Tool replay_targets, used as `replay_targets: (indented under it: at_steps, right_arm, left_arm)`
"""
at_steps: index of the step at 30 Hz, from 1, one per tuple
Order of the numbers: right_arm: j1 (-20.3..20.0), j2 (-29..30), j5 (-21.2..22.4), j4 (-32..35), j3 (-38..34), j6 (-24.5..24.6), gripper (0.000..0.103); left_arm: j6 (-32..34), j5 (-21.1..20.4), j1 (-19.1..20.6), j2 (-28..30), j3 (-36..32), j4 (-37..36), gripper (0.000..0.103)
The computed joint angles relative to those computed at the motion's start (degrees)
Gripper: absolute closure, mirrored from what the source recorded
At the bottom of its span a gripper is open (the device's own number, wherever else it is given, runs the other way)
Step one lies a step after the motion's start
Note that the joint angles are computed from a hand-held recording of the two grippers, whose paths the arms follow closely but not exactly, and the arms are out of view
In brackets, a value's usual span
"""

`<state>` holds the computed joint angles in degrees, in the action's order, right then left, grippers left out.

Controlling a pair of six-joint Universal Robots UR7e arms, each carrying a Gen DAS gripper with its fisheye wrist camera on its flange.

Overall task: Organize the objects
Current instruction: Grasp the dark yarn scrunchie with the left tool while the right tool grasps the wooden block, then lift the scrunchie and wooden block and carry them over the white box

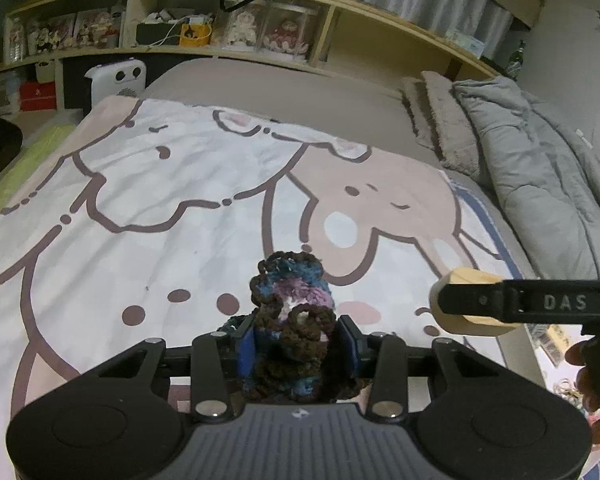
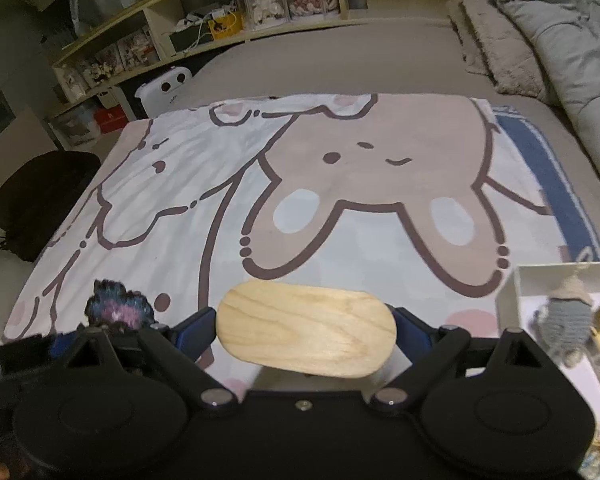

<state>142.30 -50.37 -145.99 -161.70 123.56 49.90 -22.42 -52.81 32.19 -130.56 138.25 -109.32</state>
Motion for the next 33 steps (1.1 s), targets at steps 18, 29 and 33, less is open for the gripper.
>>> replay_targets:
  at_steps: [18,29,33]
  right_arm:
    - [9.12,-6.56,-3.73,15.74,1.96,9.34,0.009]
    - [12.92,-12.17,-5.14,24.89,4.48,17.29,0.009]
    - [14.08,-14.81,-5.62,27.43,5.65,19.41,0.009]
  left_arm:
    - [-10.59,1.43,-13.72,-7.88,-4.1,18.13,0.06]
    - [-17.33,3.1,-22.28,-8.96,-5.44,25.88,0.06]
    - [-17.95,2.71,-23.33,-7.83,-5.24,24.76,0.06]
